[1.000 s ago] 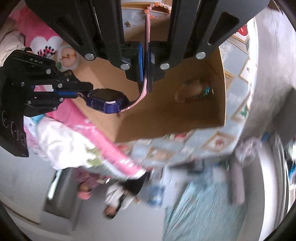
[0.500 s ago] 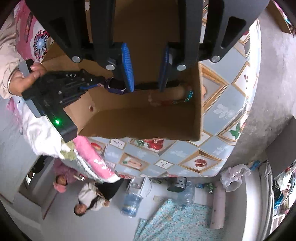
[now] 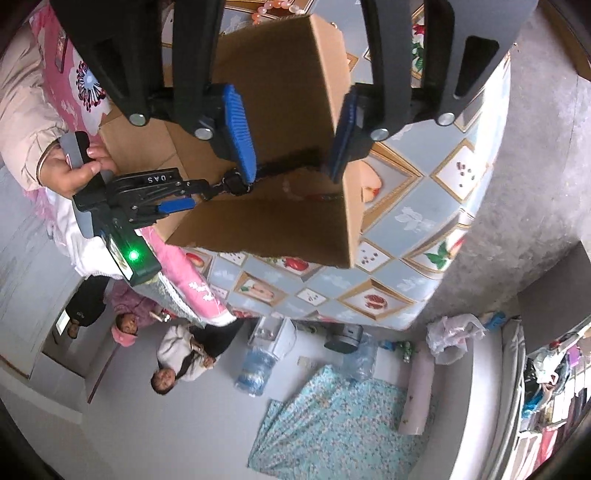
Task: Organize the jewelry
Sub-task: 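Carry the watch into the box and open both grippers to release it, then raise both grippers out of the box and pull them back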
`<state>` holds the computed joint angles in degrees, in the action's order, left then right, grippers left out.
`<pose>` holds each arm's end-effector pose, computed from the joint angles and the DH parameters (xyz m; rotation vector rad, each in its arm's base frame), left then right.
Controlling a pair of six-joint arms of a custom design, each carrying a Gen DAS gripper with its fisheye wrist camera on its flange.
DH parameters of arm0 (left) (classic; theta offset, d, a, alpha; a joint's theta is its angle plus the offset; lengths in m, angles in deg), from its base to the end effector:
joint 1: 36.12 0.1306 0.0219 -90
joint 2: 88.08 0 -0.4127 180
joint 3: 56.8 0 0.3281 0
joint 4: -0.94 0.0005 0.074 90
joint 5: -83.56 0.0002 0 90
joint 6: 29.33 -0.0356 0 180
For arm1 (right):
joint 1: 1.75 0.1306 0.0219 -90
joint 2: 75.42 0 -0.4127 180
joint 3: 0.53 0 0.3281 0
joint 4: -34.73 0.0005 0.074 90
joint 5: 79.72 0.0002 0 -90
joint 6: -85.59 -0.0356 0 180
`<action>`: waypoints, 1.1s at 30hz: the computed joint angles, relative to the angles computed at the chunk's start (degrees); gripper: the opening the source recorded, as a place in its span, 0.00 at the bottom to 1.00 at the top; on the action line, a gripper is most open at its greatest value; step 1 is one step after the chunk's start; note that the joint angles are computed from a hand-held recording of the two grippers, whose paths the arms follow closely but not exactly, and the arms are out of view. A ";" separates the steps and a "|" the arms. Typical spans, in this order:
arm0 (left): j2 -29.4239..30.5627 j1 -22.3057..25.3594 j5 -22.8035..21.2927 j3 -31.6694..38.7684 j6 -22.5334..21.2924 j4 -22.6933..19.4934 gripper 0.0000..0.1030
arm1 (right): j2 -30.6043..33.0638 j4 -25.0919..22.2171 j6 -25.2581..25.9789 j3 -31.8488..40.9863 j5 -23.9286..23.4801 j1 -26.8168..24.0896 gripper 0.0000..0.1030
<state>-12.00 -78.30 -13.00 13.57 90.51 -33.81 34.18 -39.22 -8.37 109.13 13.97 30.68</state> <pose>0.2485 -0.2204 0.4274 0.1889 2.3201 -0.5234 0.4393 0.2758 0.4145 -0.6893 2.7699 0.0388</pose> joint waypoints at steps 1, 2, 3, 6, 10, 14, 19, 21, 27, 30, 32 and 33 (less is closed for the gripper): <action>-0.67 -0.17 -0.32 -0.44 0.28 0.35 0.43 | -0.44 0.49 -0.49 -0.52 0.13 0.53 0.45; -1.35 -0.26 -0.53 -0.98 0.59 0.78 0.44 | -0.73 0.77 -0.88 -0.73 0.03 0.85 0.45; -2.18 -0.58 -1.00 -1.52 1.08 1.12 0.46 | -1.72 1.10 -1.28 -1.60 -0.11 1.01 0.45; -4.38 -1.73 -3.00 -2.95 1.90 1.88 0.49 | -1.72 2.30 -1.81 -2.29 -1.04 0.98 0.45; -6.60 -3.40 -6.14 -4.22 2.17 1.41 0.62 | -2.88 3.18 -4.58 -2.36 -2.21 1.62 0.48; -9.27 -4.94 -8.70 -6.27 2.88 0.65 0.72 | -7.99 9.95 -6.80 -7.13 -2.26 2.37 0.57; -11.48 -6.21 -10.32 -9.64 4.74 -0.83 0.78 | -19.20 20.68 -11.77 -16.15 3.04 8.14 0.69; -11.40 -6.82 -10.63 -10.62 5.95 -1.73 0.78 | -23.90 25.26 -15.27 -20.84 4.04 10.82 0.71; -10.02 -9.44 -12.18 -12.56 7.36 -2.15 0.78 | -33.05 29.99 -24.74 -31.74 5.64 17.73 0.73; -8.71 -10.37 -11.76 -12.96 7.27 -1.06 0.79 | -34.75 29.36 -30.70 -35.64 1.84 18.08 0.73; -8.14 -11.02 -11.36 -13.34 7.26 0.22 0.80 | -34.07 28.52 -33.57 -36.87 1.05 18.03 0.73; -7.39 -10.99 -10.91 -13.16 7.10 0.32 0.80 | -33.27 27.90 -35.30 -37.29 1.11 17.36 0.73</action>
<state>-19.39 -89.29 -23.91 0.41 97.61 -33.49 0.91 -11.32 -43.66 71.84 15.08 48.04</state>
